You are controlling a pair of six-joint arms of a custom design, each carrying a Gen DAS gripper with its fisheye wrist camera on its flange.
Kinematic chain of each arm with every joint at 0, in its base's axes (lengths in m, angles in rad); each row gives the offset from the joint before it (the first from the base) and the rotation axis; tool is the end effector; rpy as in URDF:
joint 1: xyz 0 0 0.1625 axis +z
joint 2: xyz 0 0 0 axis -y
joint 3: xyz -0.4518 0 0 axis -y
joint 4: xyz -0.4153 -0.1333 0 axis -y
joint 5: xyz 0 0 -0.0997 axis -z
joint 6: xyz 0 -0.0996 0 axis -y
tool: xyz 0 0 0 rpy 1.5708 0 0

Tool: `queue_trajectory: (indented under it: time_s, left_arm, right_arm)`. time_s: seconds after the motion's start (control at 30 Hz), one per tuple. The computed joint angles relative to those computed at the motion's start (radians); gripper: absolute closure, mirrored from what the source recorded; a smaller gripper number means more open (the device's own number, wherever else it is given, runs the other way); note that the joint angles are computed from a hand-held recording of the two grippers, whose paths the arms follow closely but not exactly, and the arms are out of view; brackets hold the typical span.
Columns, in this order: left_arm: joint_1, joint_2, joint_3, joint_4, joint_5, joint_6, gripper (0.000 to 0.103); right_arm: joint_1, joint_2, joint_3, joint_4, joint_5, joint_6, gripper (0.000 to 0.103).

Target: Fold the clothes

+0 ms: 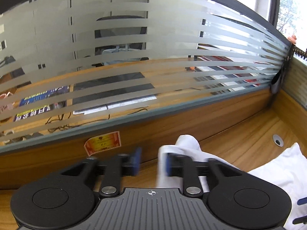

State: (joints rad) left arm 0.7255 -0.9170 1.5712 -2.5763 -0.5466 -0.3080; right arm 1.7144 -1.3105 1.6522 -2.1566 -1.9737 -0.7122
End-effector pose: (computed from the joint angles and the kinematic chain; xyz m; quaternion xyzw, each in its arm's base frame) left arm -0.3906 -0.6383 0.2541 0.1453 0.8502 -0.3908 0.3214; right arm 0.1829 -0.6065 0.3951 0.3814 -0.8949 0.0588 0.2241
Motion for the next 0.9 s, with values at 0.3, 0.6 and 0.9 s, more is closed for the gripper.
queue_trajectory:
  time_s: [0.3, 0.6, 0.9]
  left_arm:
    - [-0.042, -0.093, 0.121, 0.113, -0.035, -0.215, 0.050]
    - [-0.122, -0.195, 0.275, 0.254, -0.142, -0.452, 0.037]
    - [-0.147, -0.273, 0.359, 0.394, -0.334, -0.589, 0.028]
  right_arm:
    - [-0.037, -0.049, -0.028, 0.094, -0.015, -0.020, 0.048]
    - [-0.099, -0.152, 0.001, 0.179, -0.048, -0.096, 0.042]
    - [-0.157, -0.218, 0.029, 0.241, -0.027, -0.199, 0.034]
